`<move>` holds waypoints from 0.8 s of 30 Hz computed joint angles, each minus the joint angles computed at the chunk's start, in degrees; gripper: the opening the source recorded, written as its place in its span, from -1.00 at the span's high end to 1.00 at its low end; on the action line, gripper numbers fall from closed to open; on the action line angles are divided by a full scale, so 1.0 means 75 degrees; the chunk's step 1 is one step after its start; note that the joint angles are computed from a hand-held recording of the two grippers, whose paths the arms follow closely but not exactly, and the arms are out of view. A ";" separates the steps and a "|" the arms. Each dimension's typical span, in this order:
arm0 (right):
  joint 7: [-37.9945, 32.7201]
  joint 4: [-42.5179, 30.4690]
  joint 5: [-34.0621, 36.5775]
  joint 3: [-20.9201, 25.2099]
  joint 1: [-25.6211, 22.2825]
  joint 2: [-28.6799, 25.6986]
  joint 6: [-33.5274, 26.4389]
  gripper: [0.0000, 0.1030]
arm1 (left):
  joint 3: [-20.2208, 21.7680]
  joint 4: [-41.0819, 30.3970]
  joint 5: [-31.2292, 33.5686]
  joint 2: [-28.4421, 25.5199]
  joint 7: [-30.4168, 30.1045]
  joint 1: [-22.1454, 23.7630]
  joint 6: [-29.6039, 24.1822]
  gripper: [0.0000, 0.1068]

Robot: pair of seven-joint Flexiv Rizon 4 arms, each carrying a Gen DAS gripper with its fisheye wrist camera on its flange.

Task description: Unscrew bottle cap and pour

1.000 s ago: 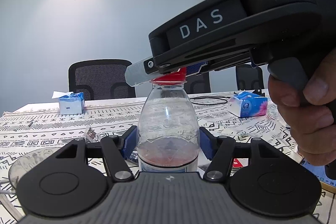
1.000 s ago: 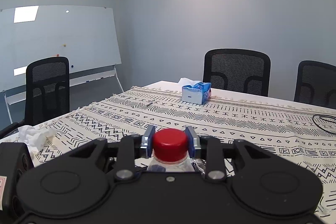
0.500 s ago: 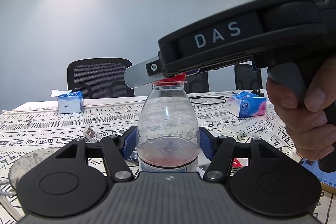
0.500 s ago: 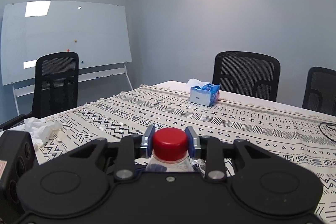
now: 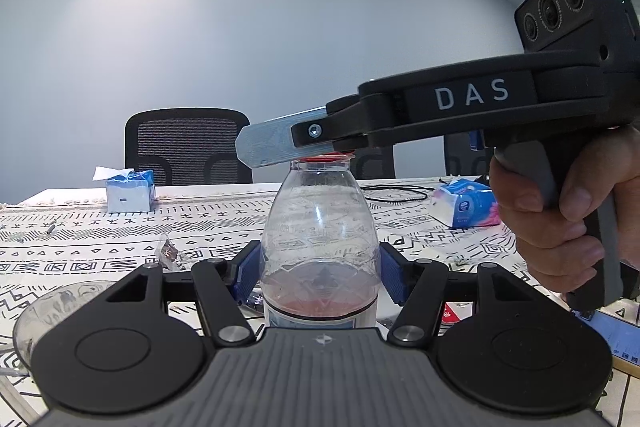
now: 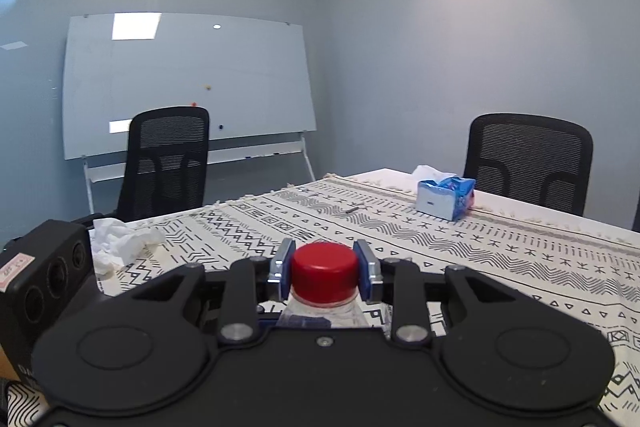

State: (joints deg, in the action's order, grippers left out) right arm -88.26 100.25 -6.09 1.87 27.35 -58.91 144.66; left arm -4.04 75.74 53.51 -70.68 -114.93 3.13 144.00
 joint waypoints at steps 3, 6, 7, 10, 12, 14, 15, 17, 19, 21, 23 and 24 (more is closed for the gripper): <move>0.0159 0.0071 -0.1040 0.0094 -0.0458 -0.0080 0.0240 0.35 | 0.0010 -0.0108 0.0180 -0.0015 -0.0129 0.0021 0.0017 -0.10; 0.0190 0.0139 -0.1642 0.0098 -0.0699 -0.0097 0.0370 0.35 | 0.0062 -0.0192 0.0225 -0.0048 -0.0217 -0.0011 0.0071 -0.10; 0.0224 0.0171 -0.1563 0.0122 -0.0687 -0.0058 0.0318 0.35 | 0.0086 -0.0175 0.0186 -0.0047 -0.0201 -0.0031 0.0087 -0.10; 0.0235 0.0321 -0.0283 0.0145 -0.0226 0.0192 0.0017 0.30 | 0.0134 0.0012 -0.0143 -0.0050 0.0144 -0.0114 0.0180 -0.10; -0.0084 0.0176 0.1548 -0.0119 0.0592 0.0296 -0.0153 0.05 | 0.0108 0.0119 -0.0276 -0.0054 0.0316 -0.0117 0.0224 -0.10; -0.0612 -0.0149 0.3488 -0.0572 0.1493 0.0327 -0.0392 -0.03 | 0.0083 0.0223 -0.0410 -0.0066 0.0525 -0.0124 0.0290 -0.10; -0.0825 -0.0283 0.4161 -0.0730 0.1781 0.0360 -0.0577 -0.04 | 0.0066 0.0268 -0.0476 -0.0074 0.0620 -0.0120 0.0317 -0.10; -0.1266 -0.0630 0.5404 -0.1049 0.2295 0.0389 -0.0955 -0.07 | 0.0019 0.0355 -0.0614 -0.0087 0.0785 -0.0113 0.0352 -0.10; -0.1838 -0.1001 0.6407 -0.1388 0.2707 0.0370 -0.1380 -0.07 | -0.0035 0.0389 -0.0668 -0.0096 0.0869 -0.0088 0.0351 -0.10; -0.2285 -0.1261 0.6917 -0.1547 0.2877 0.0305 -0.1630 0.02 | -0.0062 0.0417 -0.0691 -0.0102 0.0966 -0.0075 0.0371 -0.10; -0.2316 -0.1263 0.6601 -0.1305 0.2698 0.0237 -0.1509 0.31 | -0.0089 0.0456 -0.0690 -0.0091 0.1014 -0.0054 0.0377 -0.10; -0.2374 -0.1280 0.6543 -0.1266 0.2679 0.0190 -0.1435 0.31 | -0.0108 0.0445 -0.0639 -0.0087 0.0988 -0.0033 0.0365 -0.10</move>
State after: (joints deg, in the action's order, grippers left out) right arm -106.07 90.65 42.98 -7.62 47.44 -57.49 133.89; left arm -4.84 79.08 48.71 -71.33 -107.53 2.88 146.74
